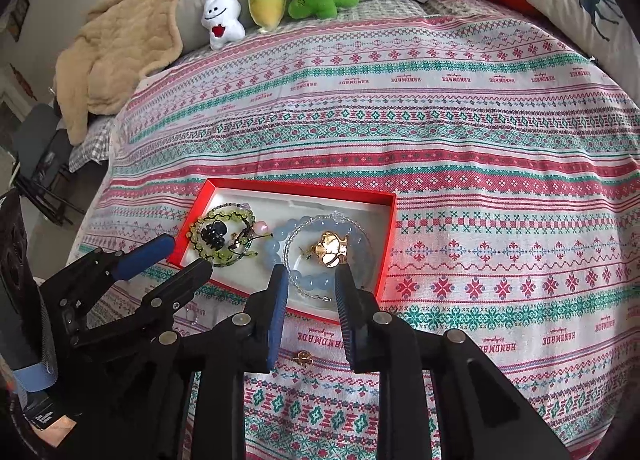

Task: Organize jewelry
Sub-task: 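Carry both earrings into the red box and open both tools, then move both tools back toward the small silver ring and last earring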

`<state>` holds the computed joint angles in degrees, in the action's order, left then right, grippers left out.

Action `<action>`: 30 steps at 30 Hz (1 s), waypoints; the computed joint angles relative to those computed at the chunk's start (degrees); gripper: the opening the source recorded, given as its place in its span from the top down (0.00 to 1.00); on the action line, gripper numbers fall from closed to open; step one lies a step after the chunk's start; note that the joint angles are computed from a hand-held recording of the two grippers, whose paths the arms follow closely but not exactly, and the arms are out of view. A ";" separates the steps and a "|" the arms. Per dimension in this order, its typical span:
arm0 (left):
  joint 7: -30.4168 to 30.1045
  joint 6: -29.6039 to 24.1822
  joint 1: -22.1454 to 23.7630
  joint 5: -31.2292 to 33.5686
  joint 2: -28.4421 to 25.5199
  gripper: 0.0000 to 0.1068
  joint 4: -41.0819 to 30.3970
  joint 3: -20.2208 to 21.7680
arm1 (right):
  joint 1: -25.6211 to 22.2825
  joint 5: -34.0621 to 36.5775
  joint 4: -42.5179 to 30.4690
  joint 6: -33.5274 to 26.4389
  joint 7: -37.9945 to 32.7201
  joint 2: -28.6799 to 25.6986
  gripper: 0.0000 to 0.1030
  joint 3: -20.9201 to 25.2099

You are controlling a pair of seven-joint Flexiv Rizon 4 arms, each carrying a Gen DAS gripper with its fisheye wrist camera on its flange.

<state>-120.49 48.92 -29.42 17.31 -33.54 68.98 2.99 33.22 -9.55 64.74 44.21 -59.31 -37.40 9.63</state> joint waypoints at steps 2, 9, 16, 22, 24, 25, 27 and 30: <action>0.14 -0.90 0.08 -0.43 0.56 0.41 0.46 -0.19 | 0.00 -0.04 0.53 -0.06 -0.12 0.45 0.74 0.04; -0.33 -5.57 1.32 -2.39 2.39 0.23 2.28 -0.97 | 0.01 -0.31 2.60 -0.80 1.31 2.03 0.55 -0.17; -1.10 -10.35 4.06 -6.93 3.50 0.22 4.50 -2.73 | 0.05 -0.92 2.65 -5.66 3.57 2.39 0.53 -0.36; -1.26 -12.11 5.18 -8.91 3.41 0.22 5.28 -3.61 | 0.28 -1.34 2.94 -7.23 4.23 2.58 0.45 -0.34; -0.51 -11.73 6.09 -10.98 3.42 0.22 6.25 -4.48 | 0.41 -1.36 2.52 -8.31 4.35 2.37 0.41 -0.28; -0.12 -12.04 6.37 -11.74 3.27 0.22 6.38 -4.72 | 0.50 -1.38 2.22 -9.19 4.51 2.22 0.40 -0.31; -0.01 -12.63 6.52 -12.49 3.05 0.22 6.60 -4.74 | 0.65 -1.18 1.34 -11.55 4.92 1.72 0.40 -0.30; 0.34 -12.44 7.01 -13.79 2.76 0.22 7.07 -5.02 | 0.54 -0.13 -0.22 -15.28 5.35 0.77 0.40 -0.07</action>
